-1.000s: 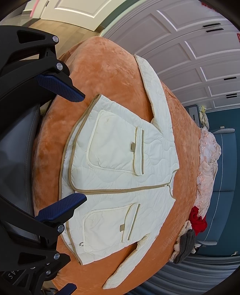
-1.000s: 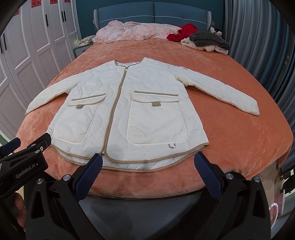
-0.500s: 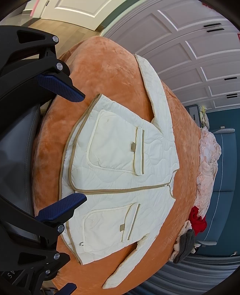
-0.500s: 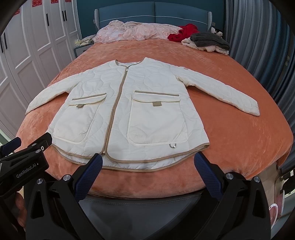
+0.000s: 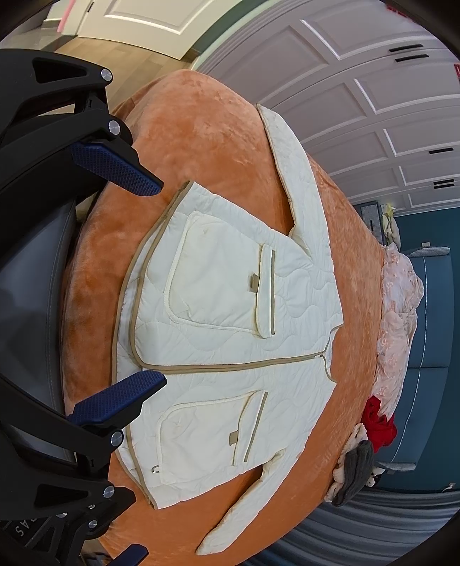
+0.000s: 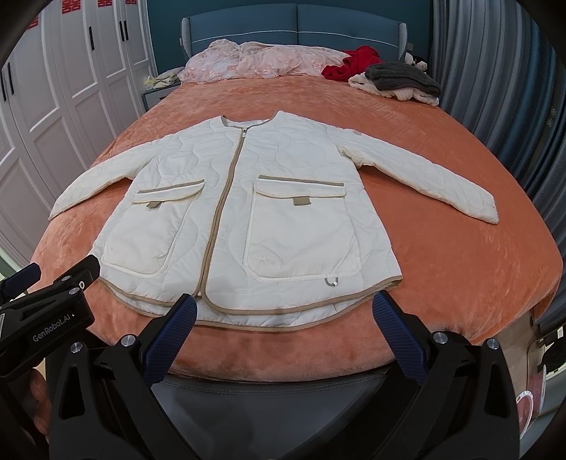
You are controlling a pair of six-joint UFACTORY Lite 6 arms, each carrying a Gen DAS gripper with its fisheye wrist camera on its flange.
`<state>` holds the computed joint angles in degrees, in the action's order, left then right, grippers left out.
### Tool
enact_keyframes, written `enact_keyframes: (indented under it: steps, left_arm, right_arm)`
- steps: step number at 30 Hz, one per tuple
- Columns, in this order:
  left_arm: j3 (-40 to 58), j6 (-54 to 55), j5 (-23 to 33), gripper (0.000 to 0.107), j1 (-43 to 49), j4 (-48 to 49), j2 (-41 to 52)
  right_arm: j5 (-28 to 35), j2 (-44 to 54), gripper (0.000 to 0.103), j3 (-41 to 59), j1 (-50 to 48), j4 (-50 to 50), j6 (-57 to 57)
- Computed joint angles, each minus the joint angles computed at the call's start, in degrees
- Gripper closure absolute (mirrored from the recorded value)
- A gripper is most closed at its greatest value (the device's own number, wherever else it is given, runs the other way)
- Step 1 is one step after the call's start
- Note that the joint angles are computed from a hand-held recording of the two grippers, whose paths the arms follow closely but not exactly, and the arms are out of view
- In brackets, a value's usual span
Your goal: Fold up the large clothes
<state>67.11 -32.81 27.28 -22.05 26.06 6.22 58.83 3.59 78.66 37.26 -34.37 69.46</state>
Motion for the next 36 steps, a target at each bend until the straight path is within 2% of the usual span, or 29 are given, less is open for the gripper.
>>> enact_keyframes:
  steps: [4, 9, 13, 17, 20, 24, 32, 36]
  left_arm:
    - [0.51, -0.31, -0.31, 0.010, 0.34, 0.78, 0.80]
    - [4.36, -0.71, -1.09, 0.010, 1.58, 0.79, 4.88]
    - [10.08, -0.19, -1.32, 0.010, 2.40, 0.36, 10.19]
    - [18.62, 1.91, -0.78, 0.010, 3.07, -1.47, 17.19]
    - [25.72, 1.65, 0.85, 0.010, 3.09, -0.64, 22.95]
    - [37.44, -0.29, 5.15, 0.010, 3.06, 0.87, 32.22]
    - [57.99, -0.28, 11.14, 0.010, 3.21, 0.54, 47.58]
    - [74.65, 2.86, 17.55, 0.010, 3.33, -2.27, 58.41]
  right_arm:
    - [-0.01, 0.83, 0.005, 0.91, -0.50, 0.71, -0.90]
    - [-3.33, 0.50, 0.005, 0.00, -8.35, 5.12, -6.77]
    - [-9.75, -1.80, 0.005, -3.20, -22.48, 11.14, -13.67]
    - [-19.17, -0.74, 0.005, -5.06, -42.71, 23.23, -28.58]
    - [-26.16, 5.01, 0.005, -2.84, -57.69, 32.52, -39.18]
    - [-31.73, 17.07, 0.005, 5.63, -70.80, 39.96, -47.66]
    - [-33.51, 40.53, 0.006, 28.80, -82.55, 40.60, -47.65]
    - [-32.79, 47.87, 0.007, 35.86, -84.97, 43.96, -47.96]
